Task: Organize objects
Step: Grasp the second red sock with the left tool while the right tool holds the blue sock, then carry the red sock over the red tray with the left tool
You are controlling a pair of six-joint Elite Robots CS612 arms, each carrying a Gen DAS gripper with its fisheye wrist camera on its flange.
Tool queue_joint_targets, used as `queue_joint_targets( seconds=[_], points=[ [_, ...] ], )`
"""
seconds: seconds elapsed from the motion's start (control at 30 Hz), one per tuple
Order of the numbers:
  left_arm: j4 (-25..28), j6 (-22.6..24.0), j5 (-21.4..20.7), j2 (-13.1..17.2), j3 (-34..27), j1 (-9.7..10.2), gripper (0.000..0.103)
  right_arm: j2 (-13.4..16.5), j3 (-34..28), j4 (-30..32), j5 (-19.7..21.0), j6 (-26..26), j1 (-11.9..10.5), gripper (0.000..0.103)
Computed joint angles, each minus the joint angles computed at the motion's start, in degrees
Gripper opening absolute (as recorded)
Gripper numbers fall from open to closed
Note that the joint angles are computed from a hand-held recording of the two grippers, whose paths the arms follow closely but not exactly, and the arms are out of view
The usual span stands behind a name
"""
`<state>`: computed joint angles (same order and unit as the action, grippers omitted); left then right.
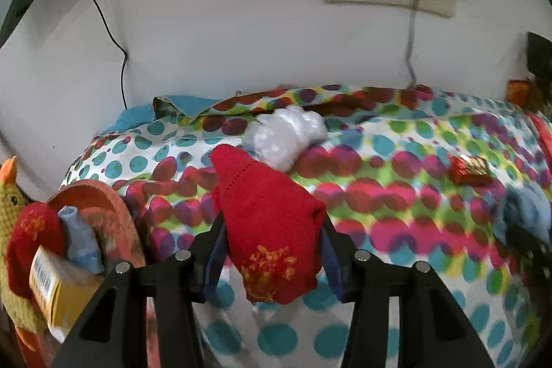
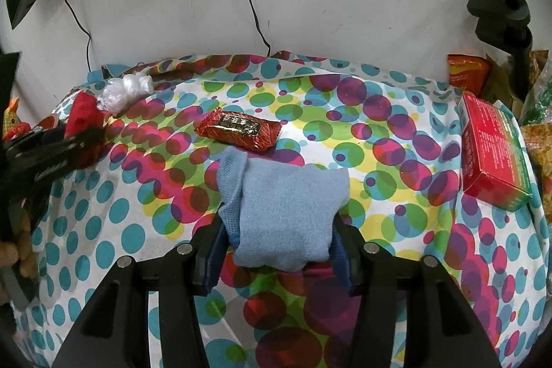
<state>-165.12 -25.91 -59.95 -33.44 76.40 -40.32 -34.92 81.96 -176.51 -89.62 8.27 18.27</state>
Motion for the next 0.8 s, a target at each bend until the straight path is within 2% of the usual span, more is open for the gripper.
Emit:
queue_joint_targets(
  seconds=[0.33, 0.63, 0.8],
  points=[
    [-6.86, 6.33, -1.26, -3.44, 7.58, -3.25, 0.049, 0.15, -0.41, 0.70, -1.49, -0.74, 0.35, 0.051],
    [-8.49, 4.90, -3.70, -6.02, 12.57, -4.50, 0.049, 0.16, -0.43, 0.72, -1.54, -0.65, 0.30, 0.050],
    [-10.04, 5.15, -2.20, -7.25, 15.07, -5.73, 0.049, 0.13, -0.40, 0.72, -1.61, -0.55, 0.31, 0.050]
  ],
)
